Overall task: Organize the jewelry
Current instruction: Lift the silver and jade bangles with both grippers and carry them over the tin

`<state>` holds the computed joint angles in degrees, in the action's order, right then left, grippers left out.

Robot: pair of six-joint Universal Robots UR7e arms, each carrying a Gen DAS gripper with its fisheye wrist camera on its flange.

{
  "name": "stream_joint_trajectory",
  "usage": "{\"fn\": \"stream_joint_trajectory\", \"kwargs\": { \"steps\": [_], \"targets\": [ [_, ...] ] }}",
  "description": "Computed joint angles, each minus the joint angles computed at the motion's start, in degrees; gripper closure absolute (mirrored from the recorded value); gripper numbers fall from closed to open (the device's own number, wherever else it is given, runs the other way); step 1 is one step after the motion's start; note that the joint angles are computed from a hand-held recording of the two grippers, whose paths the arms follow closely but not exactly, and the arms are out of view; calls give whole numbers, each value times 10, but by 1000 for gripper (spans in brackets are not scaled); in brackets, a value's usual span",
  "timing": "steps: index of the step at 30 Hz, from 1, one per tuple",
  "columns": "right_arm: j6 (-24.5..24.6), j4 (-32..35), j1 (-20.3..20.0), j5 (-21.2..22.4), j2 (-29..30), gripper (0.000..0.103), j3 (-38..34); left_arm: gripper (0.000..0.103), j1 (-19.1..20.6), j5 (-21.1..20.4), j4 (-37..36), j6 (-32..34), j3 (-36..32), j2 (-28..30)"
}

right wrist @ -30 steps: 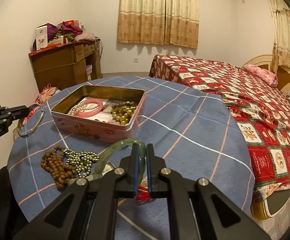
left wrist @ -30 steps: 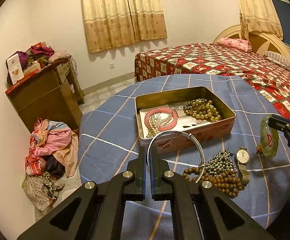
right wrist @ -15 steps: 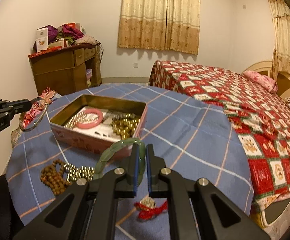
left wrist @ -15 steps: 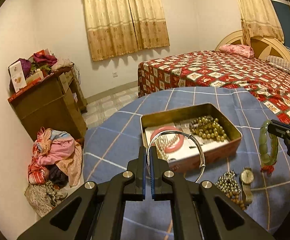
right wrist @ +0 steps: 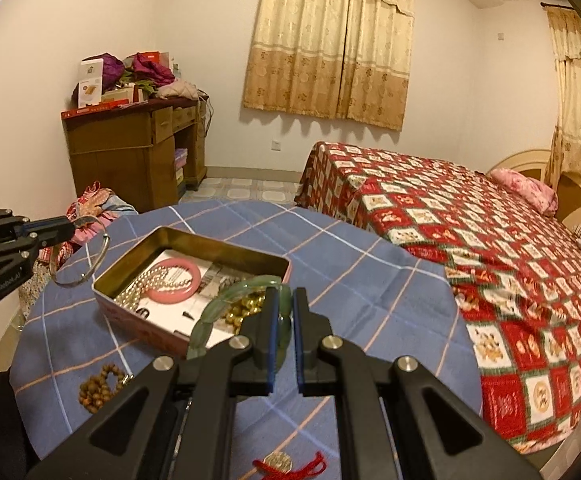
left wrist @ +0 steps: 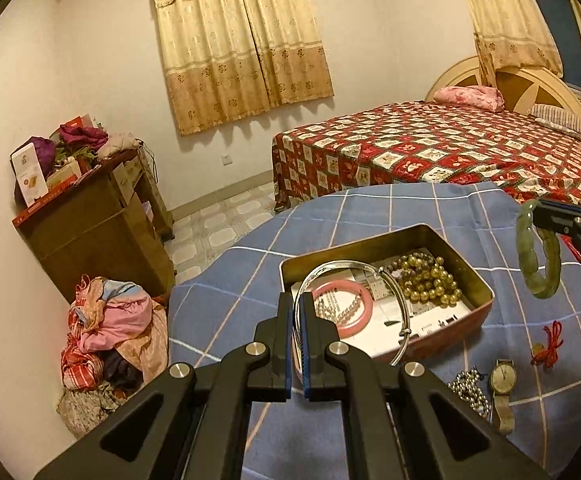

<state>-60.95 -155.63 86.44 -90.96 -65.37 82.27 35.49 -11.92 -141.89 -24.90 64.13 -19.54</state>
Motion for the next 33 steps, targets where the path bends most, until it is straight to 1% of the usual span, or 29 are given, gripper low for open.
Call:
{"fn": "stream_joint_trajectory", "kwargs": {
  "steps": [5,10,15,21,33],
  "targets": [
    [2,10,10,-6,20,95,-25,101,8,0,-18,48,-44,22],
    [3,14,21,-11,38,95,-39,101,17,0,-18,72,-78,37],
    [-5,13,30,-21,58,95,-52,101,29,4,13,63,-112,51],
    [-4,14,37,-41,84,95,-67,101,42,-1,52,43,-139,62],
    [-3,7,42,-74,114,95,-81,101,60,-8,114,1,-162,71]
  ]
}}
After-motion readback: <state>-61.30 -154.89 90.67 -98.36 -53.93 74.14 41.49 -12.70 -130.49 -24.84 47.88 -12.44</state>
